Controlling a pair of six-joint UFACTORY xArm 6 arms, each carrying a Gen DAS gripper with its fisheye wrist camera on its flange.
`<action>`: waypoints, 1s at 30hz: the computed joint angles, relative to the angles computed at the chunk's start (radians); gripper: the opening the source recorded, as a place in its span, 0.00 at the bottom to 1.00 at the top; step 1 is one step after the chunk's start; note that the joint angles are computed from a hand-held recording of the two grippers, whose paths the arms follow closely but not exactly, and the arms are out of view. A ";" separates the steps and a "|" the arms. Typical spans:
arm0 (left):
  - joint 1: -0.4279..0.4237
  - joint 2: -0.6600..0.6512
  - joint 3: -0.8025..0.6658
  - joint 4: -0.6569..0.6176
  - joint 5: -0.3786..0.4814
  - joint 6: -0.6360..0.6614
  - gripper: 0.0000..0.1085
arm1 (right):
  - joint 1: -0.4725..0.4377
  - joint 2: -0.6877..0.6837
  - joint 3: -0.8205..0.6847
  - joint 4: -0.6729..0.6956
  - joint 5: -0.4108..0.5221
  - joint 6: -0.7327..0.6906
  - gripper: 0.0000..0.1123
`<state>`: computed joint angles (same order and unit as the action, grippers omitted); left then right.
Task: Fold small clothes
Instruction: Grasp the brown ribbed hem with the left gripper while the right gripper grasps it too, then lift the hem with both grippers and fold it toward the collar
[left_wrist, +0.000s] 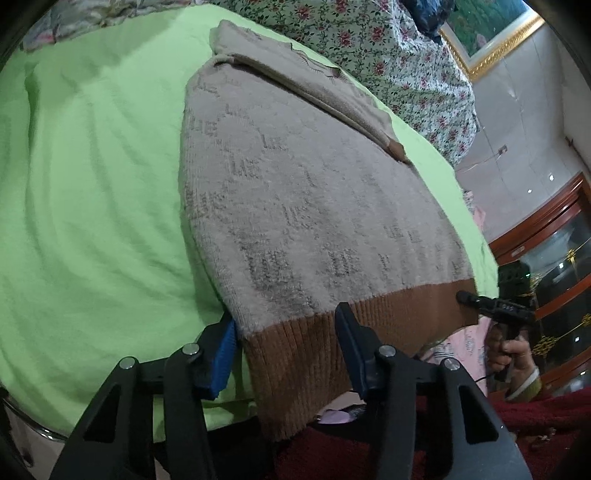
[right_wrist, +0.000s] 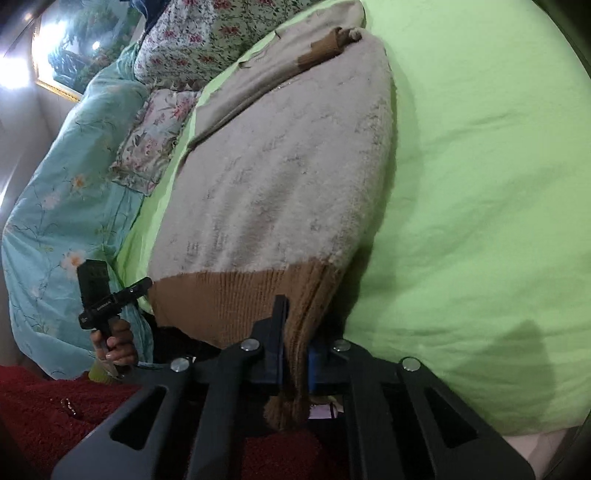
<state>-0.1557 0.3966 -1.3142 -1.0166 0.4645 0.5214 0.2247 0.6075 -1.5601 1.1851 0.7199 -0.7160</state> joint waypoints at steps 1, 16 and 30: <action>-0.001 0.000 -0.001 0.001 0.007 -0.003 0.45 | -0.001 0.003 -0.004 0.002 0.009 -0.001 0.09; -0.028 -0.091 0.067 -0.275 -0.049 0.217 0.05 | -0.054 -0.026 0.020 0.272 0.114 -0.204 0.08; 0.011 0.112 -0.430 -0.205 -0.173 0.197 0.05 | -0.080 0.086 -0.357 0.371 0.066 -0.243 0.08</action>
